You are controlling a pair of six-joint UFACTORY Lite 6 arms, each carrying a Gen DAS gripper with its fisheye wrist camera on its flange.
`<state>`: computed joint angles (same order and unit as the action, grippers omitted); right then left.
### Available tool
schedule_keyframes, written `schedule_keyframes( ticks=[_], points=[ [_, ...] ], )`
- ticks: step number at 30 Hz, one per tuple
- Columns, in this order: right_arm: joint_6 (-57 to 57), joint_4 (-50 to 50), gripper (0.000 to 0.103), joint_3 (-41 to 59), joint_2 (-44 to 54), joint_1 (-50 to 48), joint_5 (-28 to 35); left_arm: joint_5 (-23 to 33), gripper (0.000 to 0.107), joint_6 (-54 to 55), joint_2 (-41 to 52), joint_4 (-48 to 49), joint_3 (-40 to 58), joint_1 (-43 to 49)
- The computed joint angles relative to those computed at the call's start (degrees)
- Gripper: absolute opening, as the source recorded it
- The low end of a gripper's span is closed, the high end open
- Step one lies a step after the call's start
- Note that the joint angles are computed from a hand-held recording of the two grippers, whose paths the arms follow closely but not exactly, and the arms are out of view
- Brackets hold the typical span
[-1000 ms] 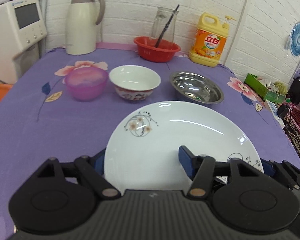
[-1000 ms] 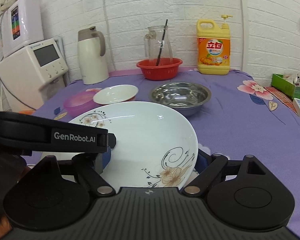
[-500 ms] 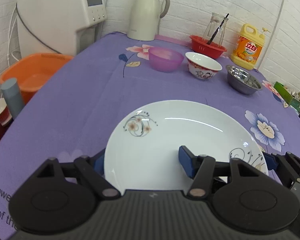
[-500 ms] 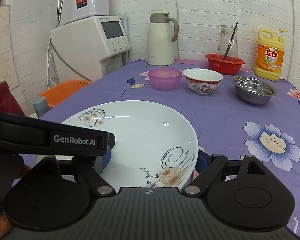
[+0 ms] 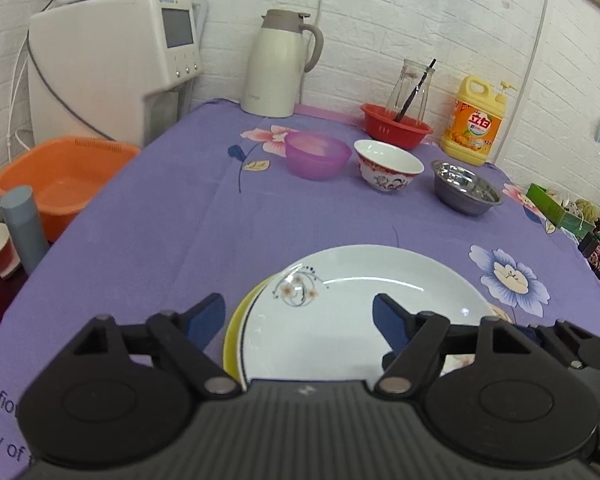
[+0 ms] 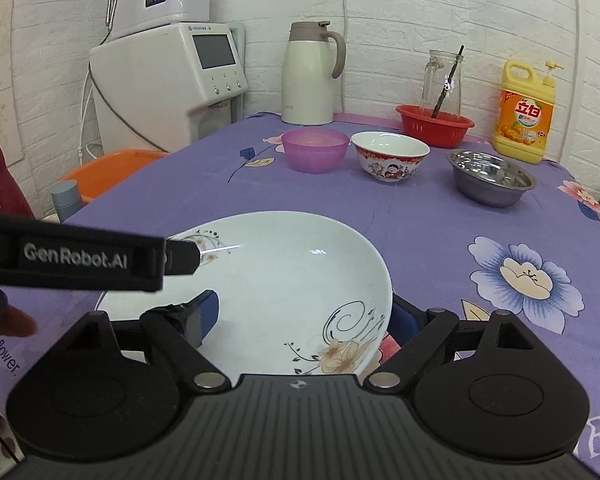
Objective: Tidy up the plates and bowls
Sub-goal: 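Carry the floral plate onto the plate stack and open both tools, then close both tools on the rim of the stainless steel bowl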
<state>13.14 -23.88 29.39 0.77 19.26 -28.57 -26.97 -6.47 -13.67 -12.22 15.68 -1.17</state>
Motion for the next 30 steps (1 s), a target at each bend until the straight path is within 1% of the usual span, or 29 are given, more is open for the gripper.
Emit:
schedule_keyframes(
  ticks=[2, 3, 4, 5, 7, 8, 11, 13, 17, 20, 22, 27, 30],
  points=[
    [0.81, -4.86, 0.103, 1.95, 1.37, -0.24, 3.66, 0.45, 0.08, 3.32, 0.05, -3.79, 1.24, -0.85],
    [2.57, -7.94, 0.103, 1.58, 1.12, -1.66, 2.85, 0.38, 0.081, 4.73, 0.05, -5.34, 1.86, -1.29],
    [5.03, -10.72, 0.103, 0.59, 0.09, -3.88, 0.95, 0.33, 0.083, 6.12, 0.02, -6.68, 2.59, -1.74],
    [7.16, -12.03, 0.103, -0.31, -1.38, -6.18, -0.56, 0.2, 0.091, 8.66, 0.14, -9.71, 3.41, -2.76],
    [12.97, -16.45, 0.103, -1.01, -3.99, -11.78, -3.57, -1.27, 0.093, 15.66, 0.67, -17.9, 5.1, -5.95],
    [16.6, -19.92, 0.103, -0.51, -4.7, -14.88, -4.68, -1.8, 0.093, 18.26, 1.1, -20.47, 6.09, -7.36],
    [26.55, -29.58, 0.103, 3.34, -3.59, -22.33, -6.33, -1.17, 0.093, 20.26, 2.65, -22.14, 9.64, -9.7],
    [31.14, -33.78, 0.103, 6.4, -1.54, -25.81, -7.0, -1.6, 0.093, 22.66, 4.3, -24.68, 12.1, -12.07],
    [34.57, -36.74, 0.103, 12.8, 3.62, -29.44, -6.04, -1.27, 0.093, 26.77, 8.56, -28.24, 17.83, -15.32],
    [38.3, -41.27, 0.103, 18.78, 9.04, -32.63, -8.08, -0.91, 0.093, 30.98, 12.84, -31.71, 23.22, -17.13],
    [40.01, -43.16, 0.103, 22.98, 12.32, -33.55, -7.89, -0.31, 0.093, 33.08, 15.85, -33.44, 27.02, -17.68],
    [46.54, -50.37, 0.103, 37.15, 22.35, -35.47, -7.68, 1.95, 0.093, 38.52, 25.63, -37.65, 38.49, -18.18],
    [48.61, -53.12, 0.103, 44.82, 27.7, -35.69, -6.94, 4.92, 0.093, 43.82, 32.3, -41.44, 46.59, -17.63]
  ],
)
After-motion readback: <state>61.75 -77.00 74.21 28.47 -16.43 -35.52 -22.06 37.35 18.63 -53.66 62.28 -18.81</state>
